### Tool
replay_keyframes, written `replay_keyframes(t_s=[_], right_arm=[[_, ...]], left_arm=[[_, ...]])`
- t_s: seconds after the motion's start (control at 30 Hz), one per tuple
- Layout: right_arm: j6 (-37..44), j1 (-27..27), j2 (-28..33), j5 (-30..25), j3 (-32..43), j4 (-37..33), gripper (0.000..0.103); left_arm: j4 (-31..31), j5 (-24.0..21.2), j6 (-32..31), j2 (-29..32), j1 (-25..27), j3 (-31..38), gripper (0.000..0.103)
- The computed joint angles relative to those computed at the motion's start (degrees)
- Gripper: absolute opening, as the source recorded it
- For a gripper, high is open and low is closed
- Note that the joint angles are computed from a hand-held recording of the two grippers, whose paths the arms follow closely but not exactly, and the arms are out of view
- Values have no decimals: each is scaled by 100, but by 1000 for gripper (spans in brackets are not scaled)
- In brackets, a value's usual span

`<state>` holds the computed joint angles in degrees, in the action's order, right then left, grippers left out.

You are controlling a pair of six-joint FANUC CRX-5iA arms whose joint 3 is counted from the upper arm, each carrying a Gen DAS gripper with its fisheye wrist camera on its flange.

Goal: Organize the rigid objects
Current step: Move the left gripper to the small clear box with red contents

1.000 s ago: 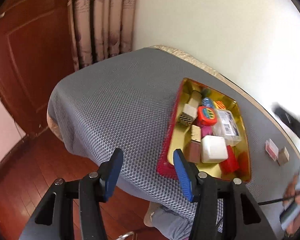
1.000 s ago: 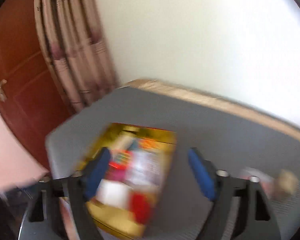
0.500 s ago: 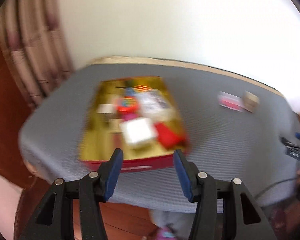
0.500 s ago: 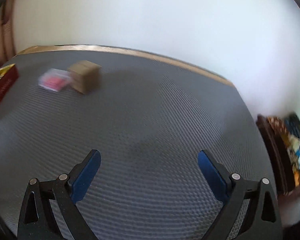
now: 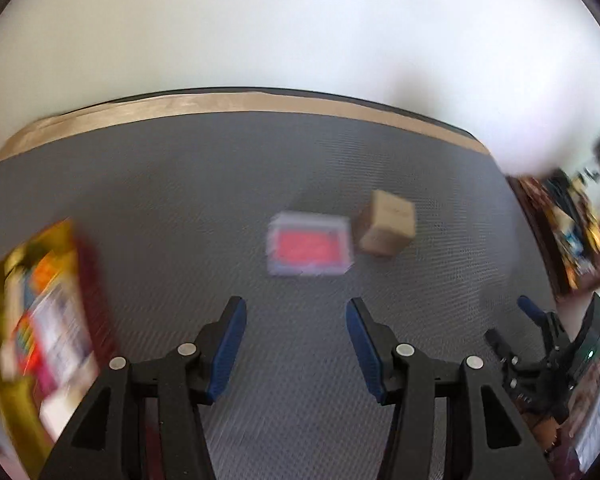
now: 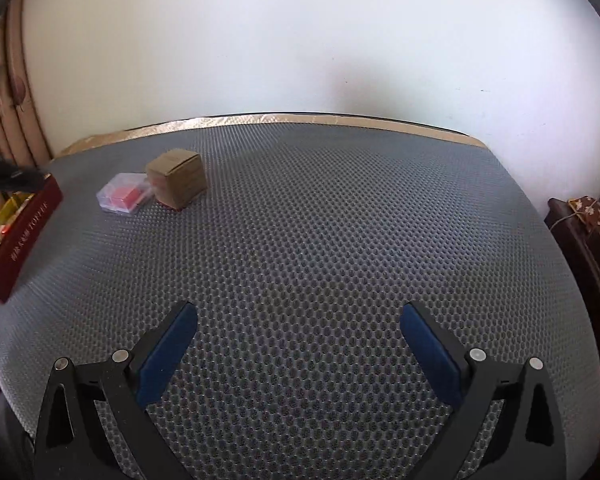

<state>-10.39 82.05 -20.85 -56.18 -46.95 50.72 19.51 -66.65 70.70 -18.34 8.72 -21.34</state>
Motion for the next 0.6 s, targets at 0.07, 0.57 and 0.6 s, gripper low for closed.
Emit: replay_keyframes(t_s=[0.07,0.57,0.6], right_arm=[[14,-9,-38,46,-17,26,101],[204,-117,-235,432,-151,-4,101],[192,-122,-228,449,-153,10,101]], left_arm=[[-12,34,-240,397,-183,263,53],[-499,25,223,1746,-785,1186,53],[-581,31,303,1762,-825,1227,53]])
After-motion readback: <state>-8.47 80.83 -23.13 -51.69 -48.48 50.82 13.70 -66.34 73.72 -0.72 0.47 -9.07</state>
